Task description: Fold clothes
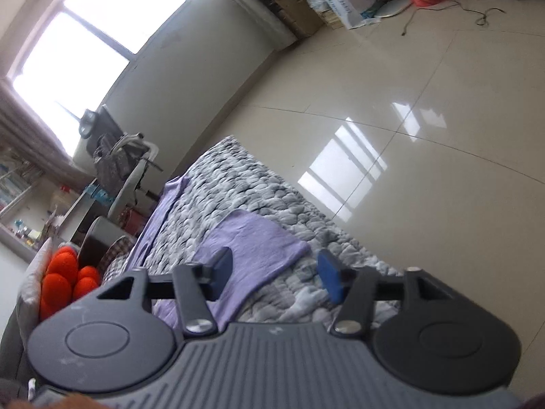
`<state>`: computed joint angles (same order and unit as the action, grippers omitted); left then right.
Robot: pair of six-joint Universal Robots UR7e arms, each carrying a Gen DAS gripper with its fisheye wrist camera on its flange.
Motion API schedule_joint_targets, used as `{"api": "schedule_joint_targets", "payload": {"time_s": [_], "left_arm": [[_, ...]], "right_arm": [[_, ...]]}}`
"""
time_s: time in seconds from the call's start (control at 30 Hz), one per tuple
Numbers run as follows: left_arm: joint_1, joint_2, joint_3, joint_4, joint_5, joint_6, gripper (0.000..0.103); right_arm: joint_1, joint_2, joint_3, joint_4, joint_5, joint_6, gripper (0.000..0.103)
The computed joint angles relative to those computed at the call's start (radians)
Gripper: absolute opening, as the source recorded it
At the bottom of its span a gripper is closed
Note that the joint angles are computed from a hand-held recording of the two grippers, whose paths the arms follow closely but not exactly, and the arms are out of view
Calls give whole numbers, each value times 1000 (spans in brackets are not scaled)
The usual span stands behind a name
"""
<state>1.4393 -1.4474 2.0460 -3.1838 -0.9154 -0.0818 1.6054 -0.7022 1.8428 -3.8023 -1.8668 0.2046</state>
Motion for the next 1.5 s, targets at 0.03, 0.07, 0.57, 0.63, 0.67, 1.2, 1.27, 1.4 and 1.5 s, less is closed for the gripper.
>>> {"api": "schedule_joint_targets", "payload": {"time_s": [0.03, 0.07, 0.57, 0.63, 0.67, 1.2, 1.27, 1.4, 1.5], "left_arm": [[-1, -1, 0, -4, -3, 0, 9], [-3, -2, 2, -8, -7, -1, 9], [-33, -17, 25, -126, 27, 72, 9], [-37, -14, 27, -135, 29, 82, 9], [-39, -13, 27, -139, 31, 85, 9], [-63, -11, 32, -242, 36, 144, 7], [-61, -18, 38, -243, 28, 126, 6], [-68, -27, 41, -265, 27, 134, 3], [-76, -27, 41, -287, 25, 154, 3]], "right_arm": [[-3, -4, -2, 19, 8, 16, 60], [-6, -5, -6, 32, 15, 38, 60], [9, 76, -90, -27, -39, 51, 38], [6, 81, -87, -51, -45, 74, 30], [5, 86, -86, -70, -41, 76, 24], [75, 181, -196, -256, -138, -176, 4], [71, 175, -190, -244, -150, -161, 4], [88, 181, -202, -310, -136, -255, 4], [95, 187, -221, -317, -122, -296, 4]]}}
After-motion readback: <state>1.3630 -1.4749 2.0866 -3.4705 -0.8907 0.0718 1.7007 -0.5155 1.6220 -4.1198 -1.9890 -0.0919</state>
